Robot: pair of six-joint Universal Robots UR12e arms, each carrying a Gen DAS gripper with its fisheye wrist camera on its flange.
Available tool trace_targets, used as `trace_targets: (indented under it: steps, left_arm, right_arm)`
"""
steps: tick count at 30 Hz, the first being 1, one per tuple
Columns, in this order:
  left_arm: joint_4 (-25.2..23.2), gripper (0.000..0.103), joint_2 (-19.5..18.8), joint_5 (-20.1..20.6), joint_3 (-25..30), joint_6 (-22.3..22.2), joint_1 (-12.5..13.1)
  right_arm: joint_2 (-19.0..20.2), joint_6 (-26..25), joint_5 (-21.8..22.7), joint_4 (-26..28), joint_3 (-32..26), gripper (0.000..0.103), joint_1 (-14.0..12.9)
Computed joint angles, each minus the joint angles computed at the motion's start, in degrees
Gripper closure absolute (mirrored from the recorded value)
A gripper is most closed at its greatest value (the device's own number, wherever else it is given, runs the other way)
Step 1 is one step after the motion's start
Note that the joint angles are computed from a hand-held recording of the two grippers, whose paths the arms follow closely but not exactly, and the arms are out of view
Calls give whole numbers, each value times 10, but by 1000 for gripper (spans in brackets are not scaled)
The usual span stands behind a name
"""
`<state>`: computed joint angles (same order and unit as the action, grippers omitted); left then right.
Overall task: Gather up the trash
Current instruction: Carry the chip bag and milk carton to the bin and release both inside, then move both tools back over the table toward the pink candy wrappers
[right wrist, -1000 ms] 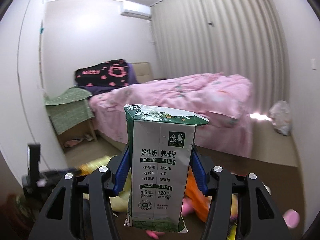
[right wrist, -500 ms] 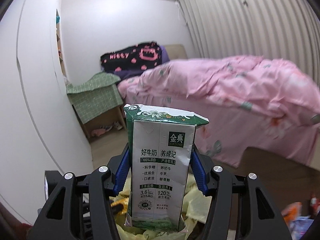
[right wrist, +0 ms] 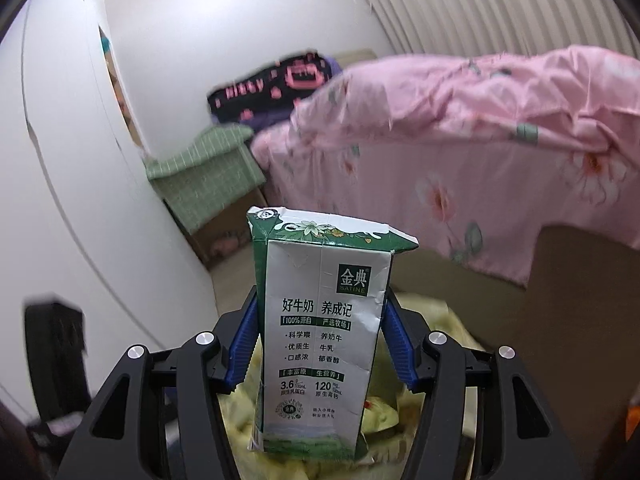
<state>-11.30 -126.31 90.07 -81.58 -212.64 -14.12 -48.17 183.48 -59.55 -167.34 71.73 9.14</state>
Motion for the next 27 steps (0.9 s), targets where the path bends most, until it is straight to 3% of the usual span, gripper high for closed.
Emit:
trace_targets:
  steps: [4, 11, 16, 21, 27]
  left_arm:
    - [22, 48, 8, 30, -8, -22, -2]
    - [34, 48, 13, 48, -4, 2, -15]
    - [30, 48, 12, 29, 6, 48, -29]
    - [17, 48, 6, -7, 22, 100, -46]
    - [0, 48, -3, -74, 41, 175, -67]
  right_arm:
    - [-29, -17, -21, -11, 42, 42, -5]
    - [-91, -23, -82, -60, 129, 42, -23]
    - [-150, -47, -145, -91, 211, 42, -42]
    - [-204, -36, -183, -92, 284, 41, -71]
    - [-276, -29, -285, -103, 377, 41, -101]
